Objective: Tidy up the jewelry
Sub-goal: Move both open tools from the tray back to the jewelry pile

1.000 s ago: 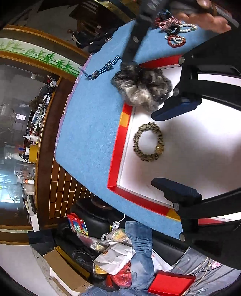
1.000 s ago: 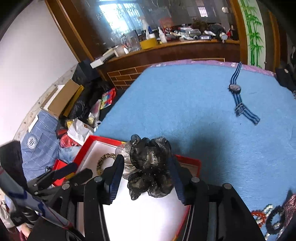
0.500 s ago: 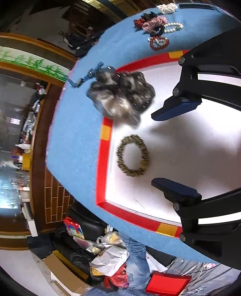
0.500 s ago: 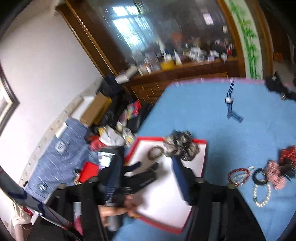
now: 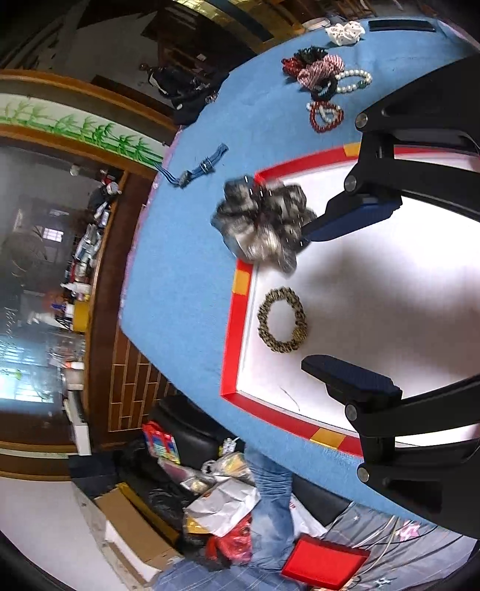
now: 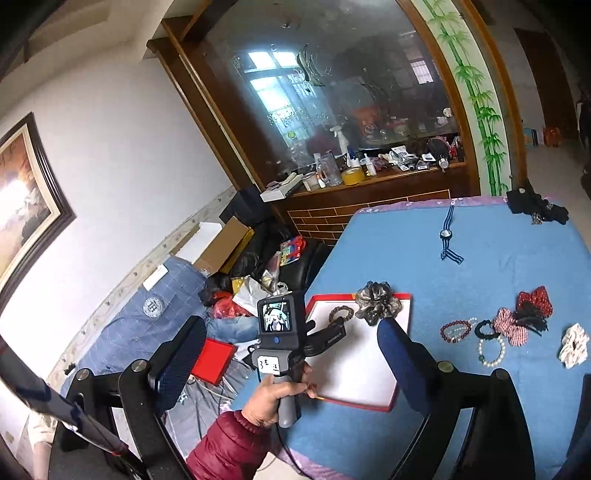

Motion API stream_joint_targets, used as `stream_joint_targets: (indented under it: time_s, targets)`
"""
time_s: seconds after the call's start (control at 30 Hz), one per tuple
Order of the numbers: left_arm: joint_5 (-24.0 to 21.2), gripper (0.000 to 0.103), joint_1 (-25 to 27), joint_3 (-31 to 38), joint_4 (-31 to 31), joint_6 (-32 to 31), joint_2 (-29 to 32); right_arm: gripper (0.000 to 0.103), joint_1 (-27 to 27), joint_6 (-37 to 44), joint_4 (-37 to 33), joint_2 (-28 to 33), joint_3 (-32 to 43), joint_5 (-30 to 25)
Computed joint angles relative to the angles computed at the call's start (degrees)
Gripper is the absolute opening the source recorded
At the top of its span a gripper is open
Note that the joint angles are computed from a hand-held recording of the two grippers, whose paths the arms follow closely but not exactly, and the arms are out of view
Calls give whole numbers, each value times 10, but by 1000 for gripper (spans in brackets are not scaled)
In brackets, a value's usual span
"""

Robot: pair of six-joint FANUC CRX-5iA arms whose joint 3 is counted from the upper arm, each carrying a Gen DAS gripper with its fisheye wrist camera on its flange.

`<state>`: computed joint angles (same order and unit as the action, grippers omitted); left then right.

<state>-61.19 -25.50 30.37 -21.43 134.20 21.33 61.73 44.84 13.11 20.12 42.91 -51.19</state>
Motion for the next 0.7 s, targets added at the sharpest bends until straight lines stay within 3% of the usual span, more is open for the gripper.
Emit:
stream_joint_targets:
  time_s: [0.2, 0.33, 0.53, 0.7]
  targets:
    - [-6, 63, -27, 20, -6, -12, -2, 96, -9, -19, -4, -43, -68, 40]
    - [-18, 63, -49, 54, 1, -33, 18, 97, -12, -68, 76, -87, -161, 69]
    - [-12, 63, -76, 111, 35, -83, 65, 97, -56, -111, 95, -120, -247, 47]
    - [-21, 63, -93, 172, 79, -128, 122, 97, -92, -183, 174, -137, -350, 35]
